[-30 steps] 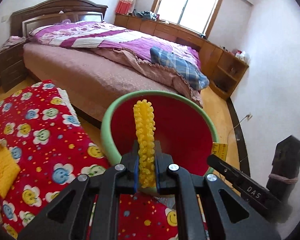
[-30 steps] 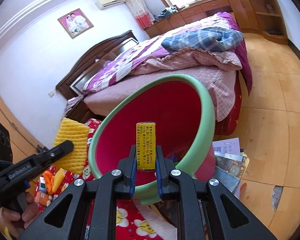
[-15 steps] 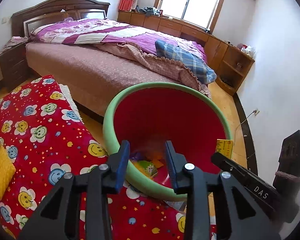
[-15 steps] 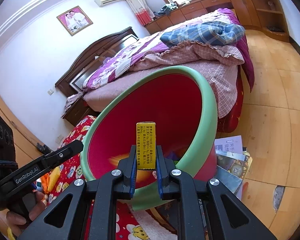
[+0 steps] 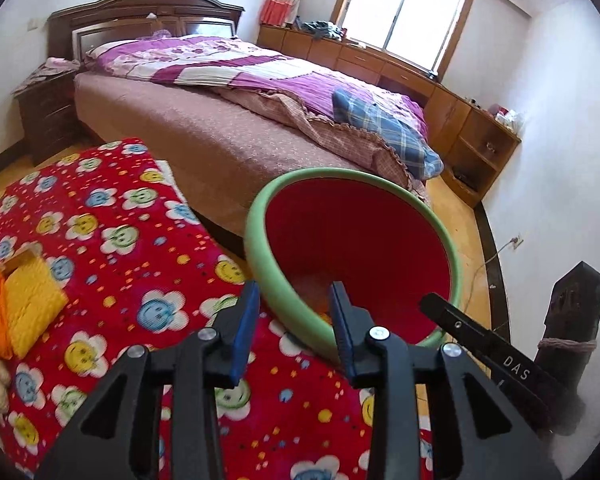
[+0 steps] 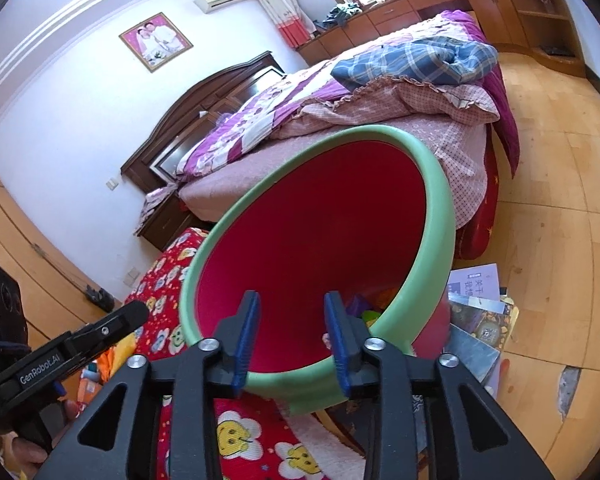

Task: Collect trash
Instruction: 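Return to the pile and grasp the orange square box with the left tool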

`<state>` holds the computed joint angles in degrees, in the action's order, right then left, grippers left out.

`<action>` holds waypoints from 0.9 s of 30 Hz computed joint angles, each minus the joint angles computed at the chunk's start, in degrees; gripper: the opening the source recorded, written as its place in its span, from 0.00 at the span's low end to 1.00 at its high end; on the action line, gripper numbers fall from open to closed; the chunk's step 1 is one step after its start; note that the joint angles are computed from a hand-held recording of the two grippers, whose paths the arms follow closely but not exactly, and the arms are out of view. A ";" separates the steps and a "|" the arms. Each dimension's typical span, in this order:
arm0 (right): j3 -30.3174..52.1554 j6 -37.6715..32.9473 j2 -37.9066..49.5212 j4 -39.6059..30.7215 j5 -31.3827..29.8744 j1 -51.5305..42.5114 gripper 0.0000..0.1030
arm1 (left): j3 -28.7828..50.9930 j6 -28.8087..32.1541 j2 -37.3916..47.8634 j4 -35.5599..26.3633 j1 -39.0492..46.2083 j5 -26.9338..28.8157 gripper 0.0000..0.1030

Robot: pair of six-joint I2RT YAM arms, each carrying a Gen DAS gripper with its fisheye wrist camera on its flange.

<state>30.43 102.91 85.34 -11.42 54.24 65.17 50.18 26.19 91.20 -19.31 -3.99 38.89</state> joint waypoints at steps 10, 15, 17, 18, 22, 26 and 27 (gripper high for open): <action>7.25 0.05 1.79 -5.72 2.76 3.54 0.44 | 0.72 4.79 -1.98 -5.53 11.23 2.43 0.35; 11.21 -3.44 4.59 -4.92 1.34 3.89 0.44 | 1.79 6.00 -0.77 -5.42 17.05 2.74 0.35; 12.86 -4.59 5.88 -5.01 0.83 3.96 0.44 | 2.30 6.73 -0.32 -5.35 19.12 2.76 0.35; 13.33 -5.33 6.33 -4.66 0.50 3.85 0.45 | 2.85 7.23 0.13 -5.66 20.18 2.78 0.35; 16.10 -8.75 9.25 -2.34 -1.61 3.35 0.52 | 5.08 8.84 2.43 -6.96 24.42 2.89 0.36; 19.54 -11.96 13.26 -0.69 -3.88 2.85 0.57 | 6.92 9.73 4.83 -6.14 28.34 2.56 0.41; 20.65 -13.15 14.55 -0.22 -4.94 2.53 0.59 | 7.41 9.86 5.43 -5.70 29.14 2.19 0.42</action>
